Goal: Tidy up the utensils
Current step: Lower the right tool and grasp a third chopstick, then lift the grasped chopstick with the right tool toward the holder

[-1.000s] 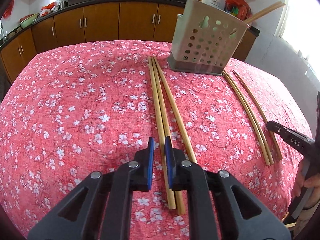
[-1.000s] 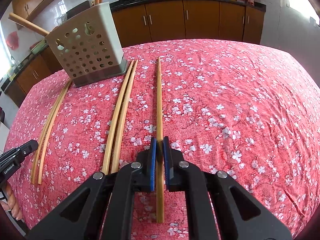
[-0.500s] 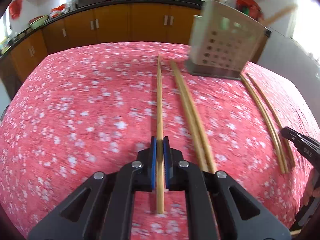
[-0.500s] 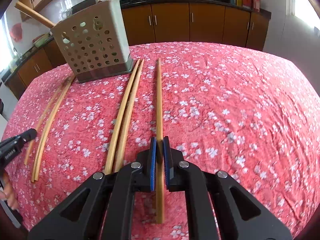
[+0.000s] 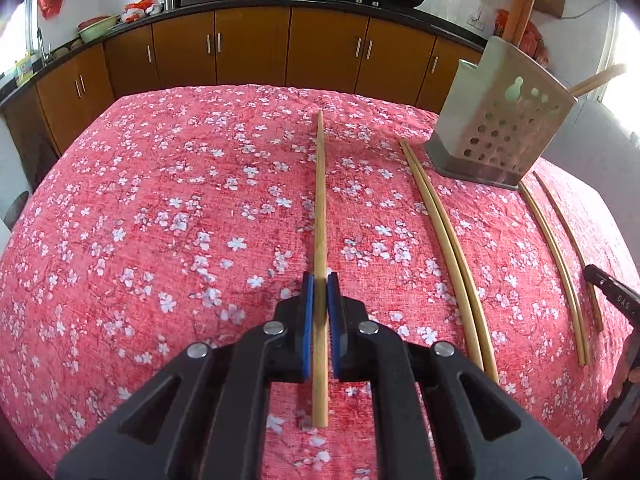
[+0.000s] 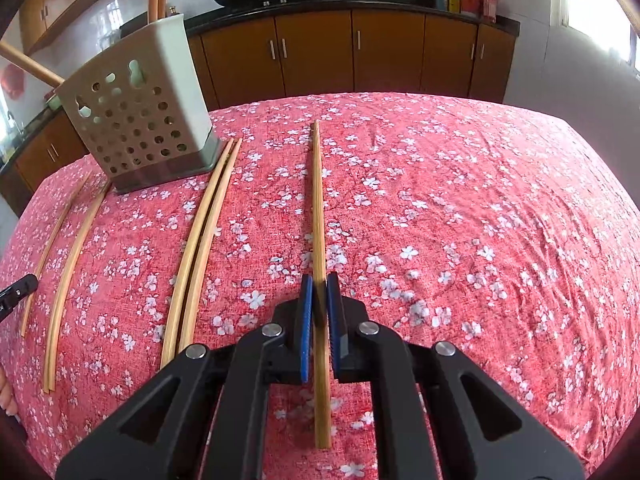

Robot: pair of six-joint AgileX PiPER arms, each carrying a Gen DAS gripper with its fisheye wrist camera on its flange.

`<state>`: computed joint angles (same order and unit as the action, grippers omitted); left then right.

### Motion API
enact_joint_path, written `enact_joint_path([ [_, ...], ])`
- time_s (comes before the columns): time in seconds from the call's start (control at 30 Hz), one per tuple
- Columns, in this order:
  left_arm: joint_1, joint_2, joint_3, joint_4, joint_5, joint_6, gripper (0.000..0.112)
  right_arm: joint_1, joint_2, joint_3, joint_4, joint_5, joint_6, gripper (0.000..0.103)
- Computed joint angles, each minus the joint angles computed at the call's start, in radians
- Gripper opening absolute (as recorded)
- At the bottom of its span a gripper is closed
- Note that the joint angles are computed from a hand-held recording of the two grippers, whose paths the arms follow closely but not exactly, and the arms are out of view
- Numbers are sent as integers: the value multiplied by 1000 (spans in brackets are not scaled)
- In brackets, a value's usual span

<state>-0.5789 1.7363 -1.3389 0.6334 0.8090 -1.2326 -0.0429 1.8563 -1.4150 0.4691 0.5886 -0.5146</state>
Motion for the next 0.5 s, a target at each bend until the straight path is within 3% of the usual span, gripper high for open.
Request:
enact_joint_path([
  [0.5, 5, -11, 10, -11, -17, -5, 9, -3, 3, -3, 7, 3, -2, 9],
])
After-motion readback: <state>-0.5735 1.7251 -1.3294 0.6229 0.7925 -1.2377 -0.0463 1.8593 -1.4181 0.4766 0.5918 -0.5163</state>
